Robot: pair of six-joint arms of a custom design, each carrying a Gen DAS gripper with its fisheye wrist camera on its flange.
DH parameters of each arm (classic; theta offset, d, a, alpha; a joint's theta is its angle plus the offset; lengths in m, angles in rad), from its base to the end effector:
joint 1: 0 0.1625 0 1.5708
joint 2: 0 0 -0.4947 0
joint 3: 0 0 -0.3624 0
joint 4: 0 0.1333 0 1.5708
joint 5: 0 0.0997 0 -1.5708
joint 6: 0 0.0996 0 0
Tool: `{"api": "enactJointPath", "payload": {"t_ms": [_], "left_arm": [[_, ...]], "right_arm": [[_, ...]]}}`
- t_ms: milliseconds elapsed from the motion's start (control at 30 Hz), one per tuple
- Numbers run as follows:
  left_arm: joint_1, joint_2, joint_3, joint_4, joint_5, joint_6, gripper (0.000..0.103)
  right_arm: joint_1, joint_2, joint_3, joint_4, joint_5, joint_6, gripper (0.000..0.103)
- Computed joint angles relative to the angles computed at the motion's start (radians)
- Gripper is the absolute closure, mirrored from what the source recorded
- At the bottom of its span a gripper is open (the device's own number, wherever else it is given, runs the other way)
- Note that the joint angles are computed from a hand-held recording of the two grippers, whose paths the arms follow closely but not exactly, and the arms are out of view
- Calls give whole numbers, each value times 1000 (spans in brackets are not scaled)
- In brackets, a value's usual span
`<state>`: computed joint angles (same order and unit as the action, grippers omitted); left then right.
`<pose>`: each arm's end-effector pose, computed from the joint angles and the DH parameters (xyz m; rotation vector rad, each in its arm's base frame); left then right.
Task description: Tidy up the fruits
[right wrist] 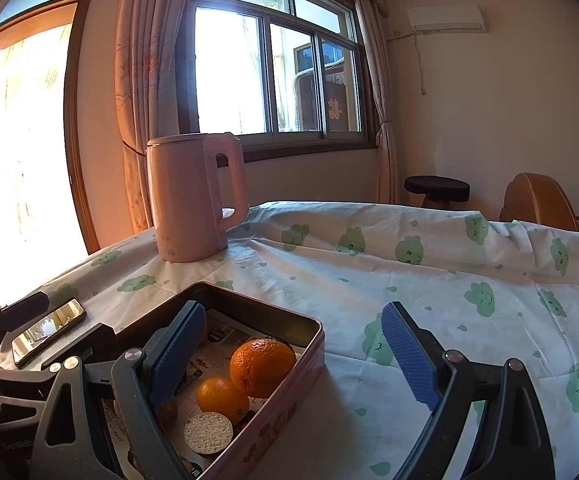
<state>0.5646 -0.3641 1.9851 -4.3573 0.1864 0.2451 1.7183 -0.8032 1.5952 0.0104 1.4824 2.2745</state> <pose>-0.2703 -0.4449 0.0756 -0.0769 1.6692 -1.3865 0.2280 -0.5680 0.1199 1.3781 -2.3783 1.0828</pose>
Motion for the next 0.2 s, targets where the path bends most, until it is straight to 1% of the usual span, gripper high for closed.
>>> {"api": "enactJointPath", "payload": {"t_ms": [33,200], "left_arm": [[1,1,3,22,9,-21,0],[3,5,4,44,10,-40,0]], "right_arm": [[0,0,-1,1,0,1,12],[-1,4,-7,9,0,3,12]]}}
